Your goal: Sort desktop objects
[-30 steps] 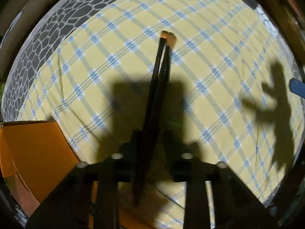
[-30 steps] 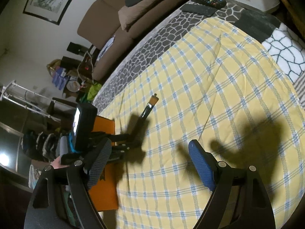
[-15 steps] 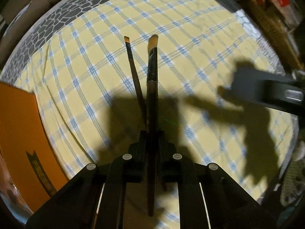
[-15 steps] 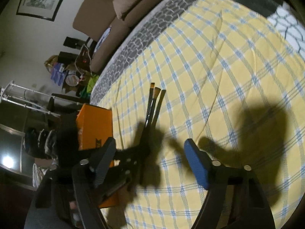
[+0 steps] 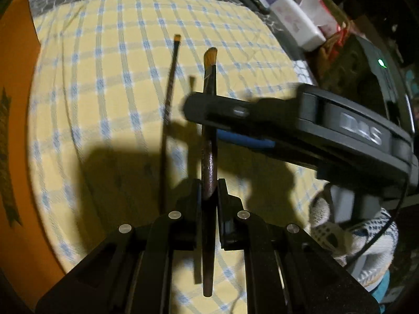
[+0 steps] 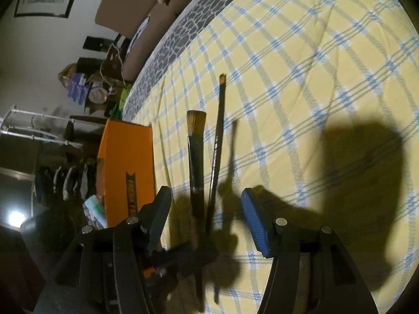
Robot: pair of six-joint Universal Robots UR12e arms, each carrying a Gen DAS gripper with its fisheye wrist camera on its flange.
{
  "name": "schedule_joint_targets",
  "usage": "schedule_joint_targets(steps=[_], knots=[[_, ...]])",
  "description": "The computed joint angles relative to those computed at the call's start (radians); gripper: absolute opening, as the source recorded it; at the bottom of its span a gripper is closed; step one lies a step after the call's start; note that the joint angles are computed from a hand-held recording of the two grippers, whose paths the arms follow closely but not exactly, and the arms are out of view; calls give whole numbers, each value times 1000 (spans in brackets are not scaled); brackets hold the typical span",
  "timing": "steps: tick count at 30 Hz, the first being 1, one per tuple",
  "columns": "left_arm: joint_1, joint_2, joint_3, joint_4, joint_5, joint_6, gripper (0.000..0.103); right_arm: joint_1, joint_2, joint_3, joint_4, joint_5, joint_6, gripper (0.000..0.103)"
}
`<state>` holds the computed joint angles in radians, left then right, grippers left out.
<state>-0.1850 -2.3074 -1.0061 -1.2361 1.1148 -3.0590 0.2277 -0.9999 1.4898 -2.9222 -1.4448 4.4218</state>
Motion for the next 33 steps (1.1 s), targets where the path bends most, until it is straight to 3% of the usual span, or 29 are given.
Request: schedule_joint_targets(steps=[3, 5, 8, 12, 13, 14, 16, 22, 26, 30, 33], knots=[[-4, 4, -10, 25, 6, 5, 10, 1, 9, -4, -26, 9, -4, 20], [2, 14, -23, 42, -7, 3, 10, 1, 6, 2, -40, 0, -6, 14], [3, 13, -24, 65, -22, 0, 10, 2, -2, 16, -72, -20, -2, 13], [-6, 24, -38, 112, 32, 29, 12, 5, -6, 22, -94, -37, 3, 12], [-9, 24, -42, 135, 53, 18, 20, 6, -7, 24, -98, -46, 2, 11], [-7, 29, -51, 160, 64, 7, 34, 7, -11, 28, -100, -53, 1, 11], [-2, 26, -60, 208, 64, -35, 46, 7, -20, 40, -101, -74, 8, 11], [9, -3, -34, 248, 70, -109, 46, 5, -39, 66, -98, -109, 27, 10], [-17, -37, 17, 213, 186, -52, 42, 6, -57, 79, -71, -142, 27, 10], [-55, -63, 47, 189, 326, 84, 31, 6, -63, 89, -69, -144, 35, 11], [-76, -62, 30, 235, 410, 140, 28, 5, -62, 89, -61, -137, 36, 11]])
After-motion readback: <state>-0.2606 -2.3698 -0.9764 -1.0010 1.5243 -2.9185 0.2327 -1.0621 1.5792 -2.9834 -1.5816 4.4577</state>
